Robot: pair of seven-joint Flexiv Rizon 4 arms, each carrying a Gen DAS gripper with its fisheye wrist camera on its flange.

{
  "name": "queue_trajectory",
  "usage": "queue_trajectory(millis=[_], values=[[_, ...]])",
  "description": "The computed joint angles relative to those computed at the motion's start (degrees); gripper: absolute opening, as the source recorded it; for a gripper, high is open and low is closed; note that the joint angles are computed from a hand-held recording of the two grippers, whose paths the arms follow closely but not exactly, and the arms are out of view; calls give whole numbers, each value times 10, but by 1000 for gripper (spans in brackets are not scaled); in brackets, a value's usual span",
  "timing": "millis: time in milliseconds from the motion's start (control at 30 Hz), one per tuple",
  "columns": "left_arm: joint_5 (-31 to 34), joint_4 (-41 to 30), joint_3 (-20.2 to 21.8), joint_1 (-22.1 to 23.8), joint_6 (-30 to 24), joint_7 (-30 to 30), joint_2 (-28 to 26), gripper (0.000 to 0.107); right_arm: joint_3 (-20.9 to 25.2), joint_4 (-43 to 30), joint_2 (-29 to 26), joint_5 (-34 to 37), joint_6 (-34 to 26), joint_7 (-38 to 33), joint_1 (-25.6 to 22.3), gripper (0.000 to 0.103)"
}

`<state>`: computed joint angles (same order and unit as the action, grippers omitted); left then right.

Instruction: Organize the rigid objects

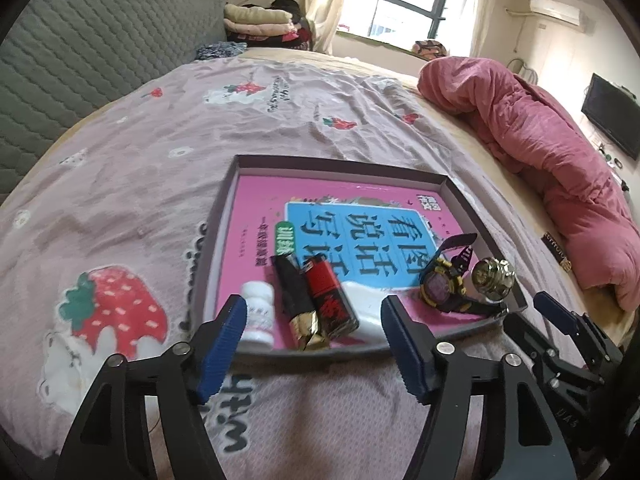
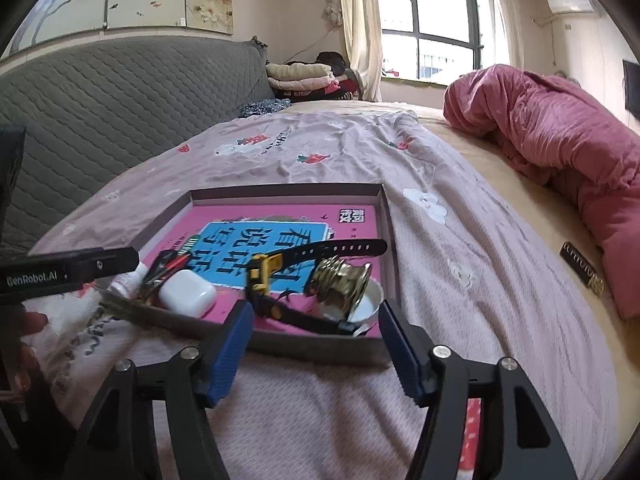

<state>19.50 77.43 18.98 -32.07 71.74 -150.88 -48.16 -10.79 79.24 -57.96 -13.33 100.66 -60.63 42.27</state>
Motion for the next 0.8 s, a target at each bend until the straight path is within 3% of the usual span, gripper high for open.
queue_trajectory(millis=[133,333,533,800], values=[[16,13,13,-20,-35,-13,17,73,5,22,18,4,-9,8,3,65],[41,41,0,-26,-24,-46,37,73,-15,65,45,15,3,12,26,65],[80,33,3,-49,-67,-64,47,77,-34,106,73,33,4,24,52,65],[136,34,-9,-63,-103,-105,69,77,-105,160,97,61,9,36,123,65]])
